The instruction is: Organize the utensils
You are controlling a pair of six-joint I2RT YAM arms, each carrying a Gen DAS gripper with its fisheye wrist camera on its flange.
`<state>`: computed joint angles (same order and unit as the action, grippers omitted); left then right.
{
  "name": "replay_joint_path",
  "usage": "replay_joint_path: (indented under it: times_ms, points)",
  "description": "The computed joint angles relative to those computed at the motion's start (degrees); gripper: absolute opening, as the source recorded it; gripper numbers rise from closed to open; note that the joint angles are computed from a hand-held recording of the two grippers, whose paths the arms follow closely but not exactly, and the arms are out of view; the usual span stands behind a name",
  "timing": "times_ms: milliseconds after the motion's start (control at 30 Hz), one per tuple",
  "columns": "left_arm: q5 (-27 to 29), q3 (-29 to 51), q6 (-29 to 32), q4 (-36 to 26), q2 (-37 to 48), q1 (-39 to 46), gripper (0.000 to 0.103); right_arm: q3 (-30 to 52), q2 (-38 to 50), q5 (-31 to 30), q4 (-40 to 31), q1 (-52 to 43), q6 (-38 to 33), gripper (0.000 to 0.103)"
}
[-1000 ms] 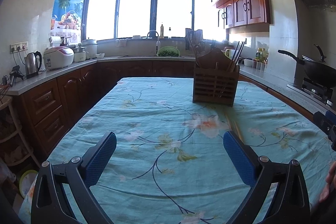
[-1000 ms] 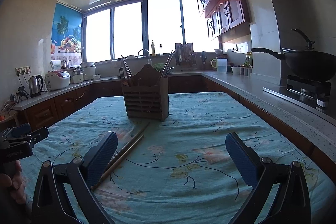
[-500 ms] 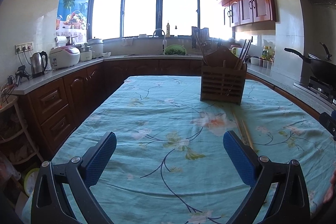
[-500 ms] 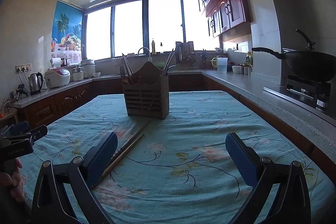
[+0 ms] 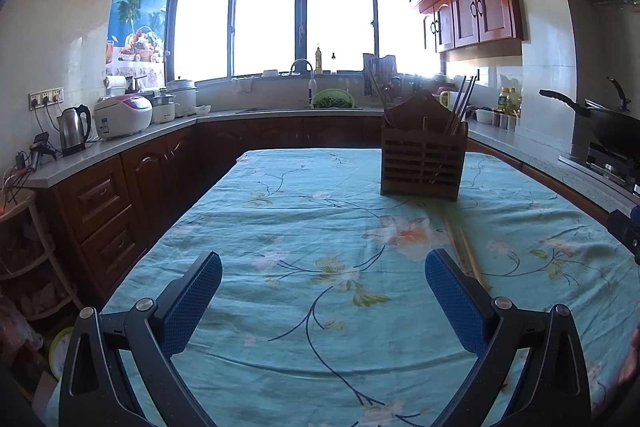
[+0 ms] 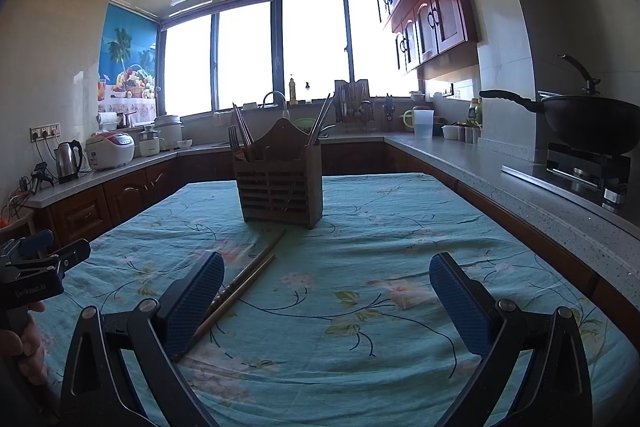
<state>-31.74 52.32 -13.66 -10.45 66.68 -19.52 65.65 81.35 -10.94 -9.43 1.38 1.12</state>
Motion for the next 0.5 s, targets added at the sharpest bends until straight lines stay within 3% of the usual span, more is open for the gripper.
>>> replay_joint_path:
  times_ms: [500]
  points:
    - [-1.44,-0.48,0.70,0.52,-0.30,-1.89,0.102,-0.30,0.02,-0.69,0.50,-0.07,0.16,0.103]
